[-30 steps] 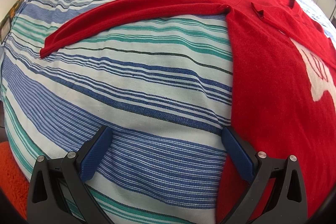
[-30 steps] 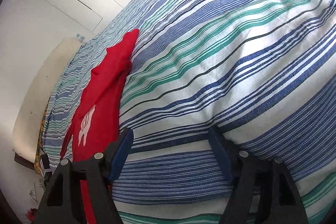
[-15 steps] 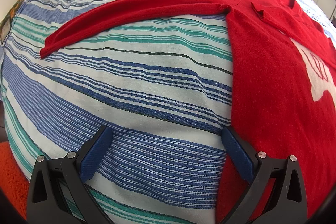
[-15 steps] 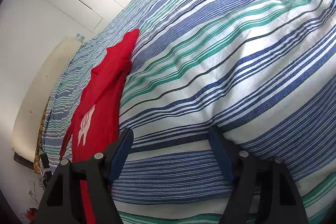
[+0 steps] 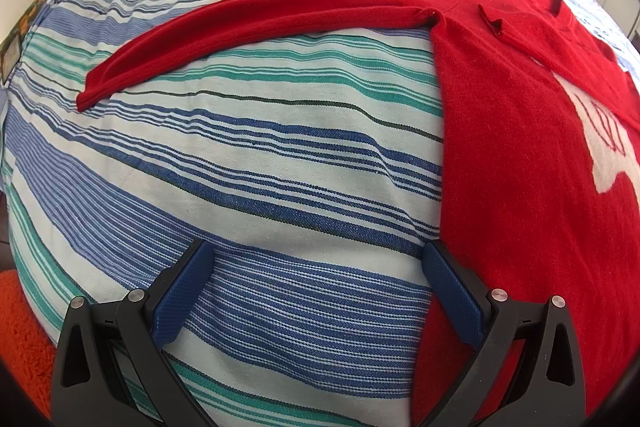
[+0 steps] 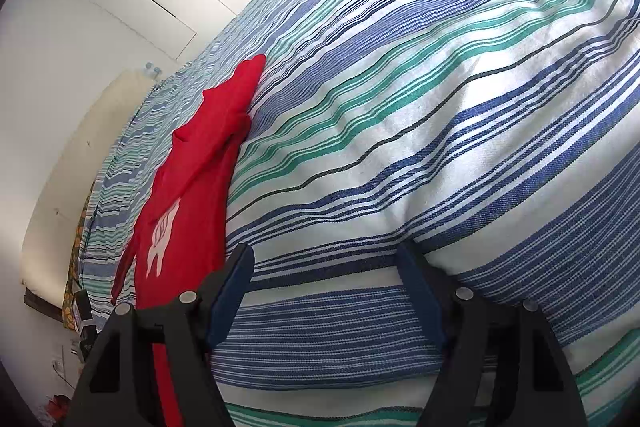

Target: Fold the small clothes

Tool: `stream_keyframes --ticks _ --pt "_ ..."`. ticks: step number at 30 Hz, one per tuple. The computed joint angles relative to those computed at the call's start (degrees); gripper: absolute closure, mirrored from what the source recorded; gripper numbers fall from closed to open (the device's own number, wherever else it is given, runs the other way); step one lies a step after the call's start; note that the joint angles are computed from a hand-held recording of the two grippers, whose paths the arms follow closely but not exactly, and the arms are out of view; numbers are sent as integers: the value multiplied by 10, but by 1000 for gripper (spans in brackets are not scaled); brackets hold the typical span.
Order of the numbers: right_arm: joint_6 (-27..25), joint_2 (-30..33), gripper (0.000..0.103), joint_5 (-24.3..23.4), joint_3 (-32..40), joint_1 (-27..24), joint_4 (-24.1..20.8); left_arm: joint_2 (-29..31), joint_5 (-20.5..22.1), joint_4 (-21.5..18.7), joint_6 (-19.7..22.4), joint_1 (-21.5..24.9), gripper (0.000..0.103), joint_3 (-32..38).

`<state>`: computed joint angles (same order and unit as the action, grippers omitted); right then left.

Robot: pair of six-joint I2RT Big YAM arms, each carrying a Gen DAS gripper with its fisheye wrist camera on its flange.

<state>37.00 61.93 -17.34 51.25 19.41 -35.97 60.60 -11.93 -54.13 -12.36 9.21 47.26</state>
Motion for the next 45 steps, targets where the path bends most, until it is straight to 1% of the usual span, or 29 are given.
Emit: stream_keyframes --ticks 12,14,17,18,19,20,22,24,27,29,31,33,34,36,37,38,39,40,41,42,43,44,45 --pt "0 -1 29 0 0 -1 -2 0 1 0 2 2 0 1" --pt "-1 0 29 0 1 -1 -1 2 6 -8 6 5 0 6" --pt "-1 0 29 0 0 -1 -1 10 31 -35 11 23 1 28" --pt "-1 0 29 0 0 -1 -1 9 49 -44 4 36 1 37" --pt "-2 1 29 0 0 -1 0 2 80 -46 -4 58 1 43" --pt "-2 2 29 0 1 -1 0 -3 124 -42 -6 88 1 51" --pt "-4 3 29 0 2 -1 1 -1 186 -31 -17 147 1 68" --pt "-7 6 29 0 3 -2 1 24 247 -17 -38 219 1 93" --pt "-14 8 29 0 6 -3 -1 95 324 -8 -75 313 2 135" --pt "-16 9 29 0 7 -5 -1 147 351 -5 -109 363 6 160" --pt "-17 10 29 0 7 -6 -1 174 380 8 -136 396 19 167" --pt "-20 11 29 1 8 -6 -2 192 412 32 -175 421 20 170" --pt "-21 12 29 2 9 -6 -3 197 419 46 -193 426 20 172" --pt "-26 14 29 5 11 -7 -4 206 413 68 -218 425 21 178" --pt "-28 15 28 6 12 -6 -5 211 404 74 -221 423 27 182" --pt "-31 17 28 6 13 -6 -5 217 383 78 -220 418 34 188" --pt "-34 18 26 7 15 -5 -6 222 364 73 -213 415 60 196" --pt "-38 20 25 9 17 -4 -8 227 341 69 -207 407 94 200" --pt "-41 21 25 11 18 -3 -10 230 329 59 -200 404 97 207" --pt "-43 21 25 13 19 -2 -11 225 307 56 -203 397 98 210" --pt "-44 21 25 13 19 -3 -10 217 259 38 -196 382 99 221" --pt "-43 21 25 12 18 -3 -10 206 199 18 -172 356 100 237" --pt "-43 21 25 11 18 -5 -8 192 157 12 -151 329 100 241"
